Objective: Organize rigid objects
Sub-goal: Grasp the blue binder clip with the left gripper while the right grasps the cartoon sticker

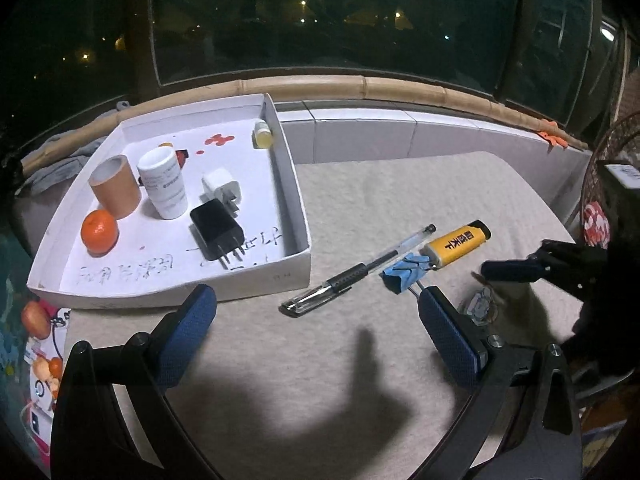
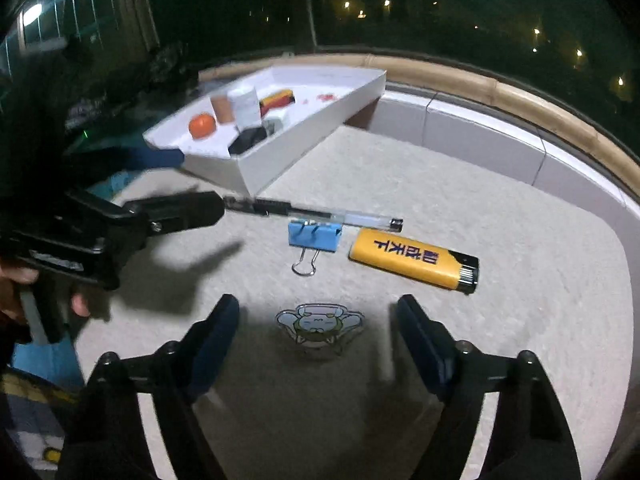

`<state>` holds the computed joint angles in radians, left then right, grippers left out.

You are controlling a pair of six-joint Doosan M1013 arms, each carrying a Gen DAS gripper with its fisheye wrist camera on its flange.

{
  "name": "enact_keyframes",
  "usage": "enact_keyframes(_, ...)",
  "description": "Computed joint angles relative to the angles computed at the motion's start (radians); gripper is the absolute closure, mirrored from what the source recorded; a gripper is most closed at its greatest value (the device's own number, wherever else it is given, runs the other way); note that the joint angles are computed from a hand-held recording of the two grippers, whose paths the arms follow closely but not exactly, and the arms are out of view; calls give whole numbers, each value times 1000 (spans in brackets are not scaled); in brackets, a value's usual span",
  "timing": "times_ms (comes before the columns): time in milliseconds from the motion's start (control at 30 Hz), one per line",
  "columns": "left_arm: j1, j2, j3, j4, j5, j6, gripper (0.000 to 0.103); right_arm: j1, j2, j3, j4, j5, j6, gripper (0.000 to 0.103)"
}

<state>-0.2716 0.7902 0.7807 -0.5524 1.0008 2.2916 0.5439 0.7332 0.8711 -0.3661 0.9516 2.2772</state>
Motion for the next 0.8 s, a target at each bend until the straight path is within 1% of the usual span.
enact_keyframes(33, 0, 2, -3, -1, 6, 2, 1, 2, 19, -32, 4, 35, -13, 30)
enact_keyframes(67, -1, 8, -13, -5, 19, 6, 1, 4, 29, -50, -6, 50, -21, 34)
enact_keyframes(100, -1, 12, -19, -8, 31, 9, 1, 8, 38, -67, -15, 68, -27, 42)
enact_keyframes(133, -2, 18, -30, -13, 51, 14, 1, 11, 40, -73, -36, 87, -25, 46)
enact_keyframes(167, -2, 22, -36, -17, 65, 20, 1, 15, 37, -66, -56, 90, -23, 57)
enact_keyframes(233, -5, 32, -55, -31, 107, 38, 1, 9, -7, 11, -51, 54, -7, 58)
enact_keyframes(367, -18, 42, -73, -48, 163, 66, 1, 9, -55, 92, -75, 25, 73, 58)
enact_keyframes(433, -27, 38, -63, -43, 155, 82, 2, 6, -79, 130, -89, 14, 139, 58)
enact_keyframes(467, -33, 38, -62, -33, 156, 85, 4, 4, -92, 152, -95, 1, 171, 58)
enact_keyframes(500, -38, 39, -64, -24, 159, 82, 10, 3, -103, 170, -101, -9, 200, 58)
enact_keyframes(533, -42, 41, -66, -11, 162, 75, 14, 4, -109, 181, -109, -14, 219, 58)
enact_keyframes(600, -54, 41, -65, 30, 154, 53, 34, 8, -116, 195, -127, -20, 245, 58)
enact_keyframes(633, -58, 43, -68, 46, 154, 40, 38, 11, -115, 195, -140, -14, 252, 58)
enact_keyframes(667, -63, 47, -75, 64, 157, 21, 45, 14, -114, 193, -147, -9, 254, 57)
enact_keyframes(800, -74, 45, -72, 87, 141, -1, 48, 21, -107, 185, -170, 13, 259, 57)
